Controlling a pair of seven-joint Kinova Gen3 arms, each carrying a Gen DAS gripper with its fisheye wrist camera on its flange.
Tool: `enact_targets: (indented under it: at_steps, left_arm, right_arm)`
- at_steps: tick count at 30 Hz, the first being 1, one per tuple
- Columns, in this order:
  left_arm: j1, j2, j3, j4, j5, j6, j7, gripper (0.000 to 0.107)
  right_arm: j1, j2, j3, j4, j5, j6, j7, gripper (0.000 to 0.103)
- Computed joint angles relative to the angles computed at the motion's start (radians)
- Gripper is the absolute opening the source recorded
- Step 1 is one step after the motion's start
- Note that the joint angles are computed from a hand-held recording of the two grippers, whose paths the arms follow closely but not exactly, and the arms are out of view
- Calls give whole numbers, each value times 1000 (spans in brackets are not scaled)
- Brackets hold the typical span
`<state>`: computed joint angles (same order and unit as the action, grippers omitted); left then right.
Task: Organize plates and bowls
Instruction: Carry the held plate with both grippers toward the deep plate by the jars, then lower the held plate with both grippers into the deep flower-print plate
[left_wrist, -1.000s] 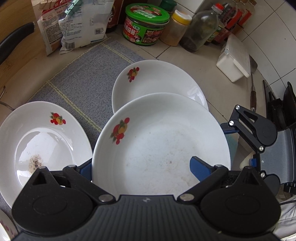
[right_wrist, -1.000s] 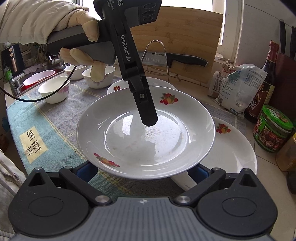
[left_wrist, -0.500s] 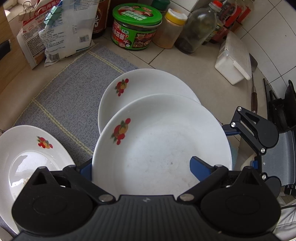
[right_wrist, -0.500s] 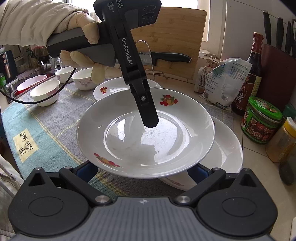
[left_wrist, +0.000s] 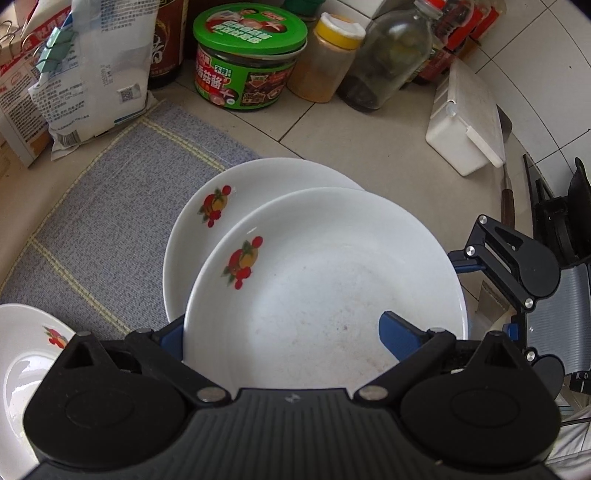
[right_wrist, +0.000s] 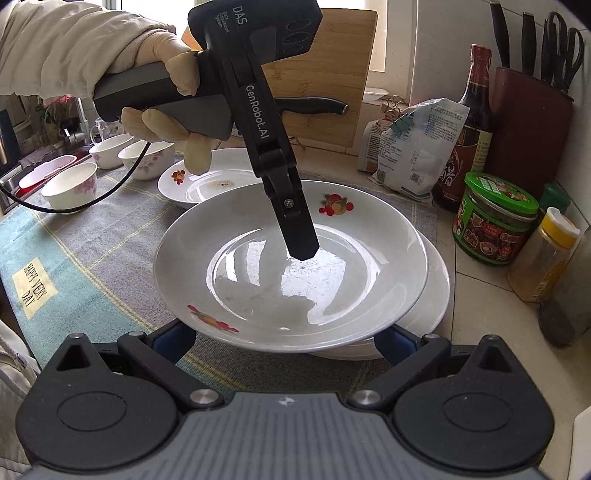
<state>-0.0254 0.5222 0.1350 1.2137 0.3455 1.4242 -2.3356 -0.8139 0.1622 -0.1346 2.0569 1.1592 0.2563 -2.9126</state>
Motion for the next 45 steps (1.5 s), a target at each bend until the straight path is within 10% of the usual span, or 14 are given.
enact_targets:
  at_steps: [45]
  left_arm:
    - [78, 79, 24, -52, -43, -62, -3, 100]
  right_arm:
    - [25, 2, -18, -48, -264, 121, 184, 103]
